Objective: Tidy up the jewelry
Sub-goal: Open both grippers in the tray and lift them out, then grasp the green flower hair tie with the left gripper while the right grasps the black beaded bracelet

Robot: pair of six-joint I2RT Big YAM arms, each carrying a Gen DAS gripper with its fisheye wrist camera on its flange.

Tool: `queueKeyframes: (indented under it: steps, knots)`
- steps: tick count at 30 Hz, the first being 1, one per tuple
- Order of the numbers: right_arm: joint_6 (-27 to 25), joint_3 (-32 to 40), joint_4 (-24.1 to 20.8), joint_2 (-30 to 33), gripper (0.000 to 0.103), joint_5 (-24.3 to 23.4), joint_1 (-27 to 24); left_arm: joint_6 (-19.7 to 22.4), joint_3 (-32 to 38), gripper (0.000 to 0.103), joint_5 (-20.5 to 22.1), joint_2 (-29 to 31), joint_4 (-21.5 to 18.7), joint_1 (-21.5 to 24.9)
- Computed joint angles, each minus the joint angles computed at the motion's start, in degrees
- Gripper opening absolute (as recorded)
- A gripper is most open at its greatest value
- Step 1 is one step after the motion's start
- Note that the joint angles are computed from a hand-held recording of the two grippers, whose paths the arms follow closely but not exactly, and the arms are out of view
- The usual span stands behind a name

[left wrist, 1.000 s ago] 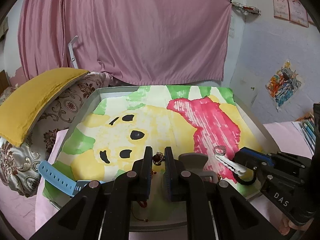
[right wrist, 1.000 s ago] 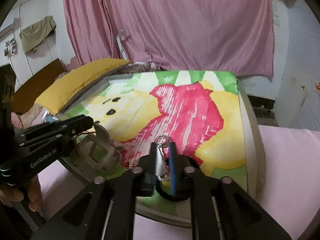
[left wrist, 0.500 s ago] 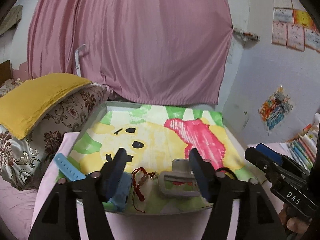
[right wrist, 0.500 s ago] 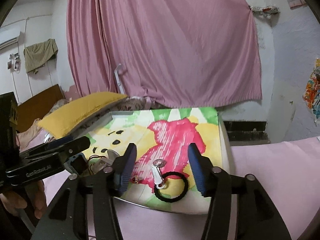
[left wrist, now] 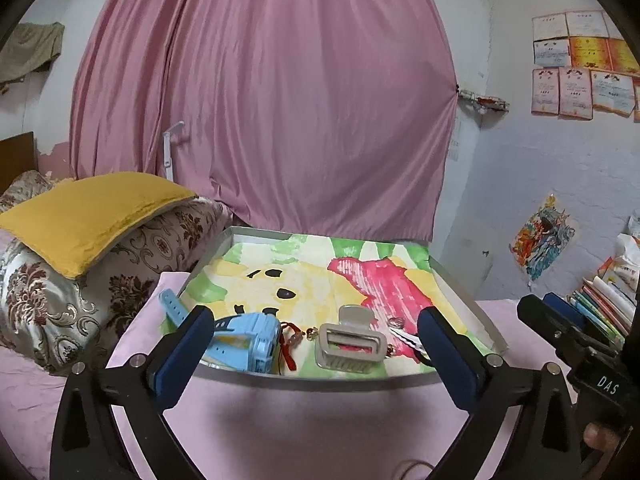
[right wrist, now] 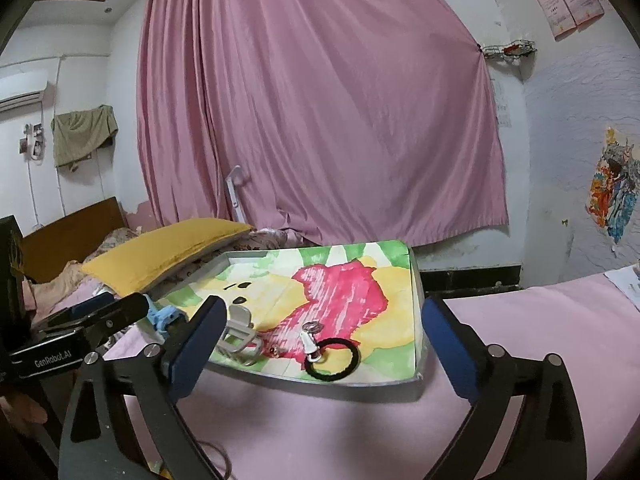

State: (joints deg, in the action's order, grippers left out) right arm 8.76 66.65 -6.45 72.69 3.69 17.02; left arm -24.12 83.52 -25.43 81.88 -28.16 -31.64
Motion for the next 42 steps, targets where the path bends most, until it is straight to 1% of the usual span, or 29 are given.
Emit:
queueKeyframes:
  steps: [5, 16, 21, 23, 29, 30, 32, 33, 34, 35, 36, 37, 38, 39, 41, 42]
  knots:
    - [-1.79, -2.81, -0.04, -2.53, 0.100, 0.03, 0.05, 1.23, -2.86, 0.102, -1.41, -2.33, 0.86, -2.06]
    - [-4.92, -7.26, -3.05, -7.70, 0.100, -0.35, 0.00, -0.21, -7.59, 0.102, -2.82, -6.55, 0.09, -4.79]
    - [-7.35, -7.74, -6.55, -8.72, 0.100, -2.34, -0.23, -0.62, -9.24, 0.102, -3.05, -7.95, -0.64, -5.81]
    - [-7.97, -7.55, -8.89, -8.79, 0.100, -4.05, -0.58, -0.98, -9.90, 0.102, -2.42, -8.49, -1.48, -6.05]
    - [-9.53, -6.41, -15.44, -8.01, 0.099, -7.92, -0.99, -3.74, -11.06, 0.102, 2.44, -9.26, -5.05, -5.61]
    - [-9.82, -6.10, -16.14, -7.63, 0.097, -8.05, -0.70, -4.36, -11.25, 0.102, 3.63, -9.33, -5.75, -5.47]
    - [-10.90, -5.64, -18.22, -7.22, 0.083, -9.11, -0.54, -4.98, -11.49, 0.102, 5.59, -9.35, -6.63, -5.25]
    - [-11.13, -5.35, -18.89, -6.87, 0.079, -9.46, -0.44, -5.13, -11.56, 0.102, 6.66, -9.32, -6.88, -5.18]
    - [-11.33, -5.11, -19.59, -6.54, 0.073, -9.85, -0.31, -5.25, -11.70, 0.102, 7.55, -9.34, -6.94, -5.21]
    - [-11.61, -5.07, -20.28, -6.40, 0.062, -10.38, -0.25, -5.34, -11.85, 0.100, 8.37, -9.36, -6.92, -5.23]
    - [-11.99, -4.94, -21.11, -6.18, 0.057, -10.79, -0.17, -5.42, -11.90, 0.099, 9.18, -9.30, -6.97, -5.30]
    - [-12.27, -4.81, -21.74, -5.92, 0.049, -11.03, -0.05, -5.36, -11.80, 0.094, 10.07, -9.12, -7.21, -5.28]
    - [-12.67, -4.69, -22.57, -5.69, 0.044, -11.53, 0.00, -5.24, -11.35, 0.088, 10.95, -8.71, -7.80, -5.24]
    - [-12.86, -4.63, -22.96, -5.46, 0.041, -11.88, 0.09, -5.11, -11.01, 0.085, 11.73, -8.31, -8.36, -5.20]
    - [-13.21, -4.38, -23.96, -5.13, 0.034, -12.54, 0.33, -4.73, -10.55, 0.075, 13.14, -7.63, -9.11, -5.10]
    - [-13.42, -4.29, -24.34, -4.97, 0.033, -12.85, 0.52, -4.57, -10.30, 0.073, 13.75, -7.24, -9.43, -5.12]
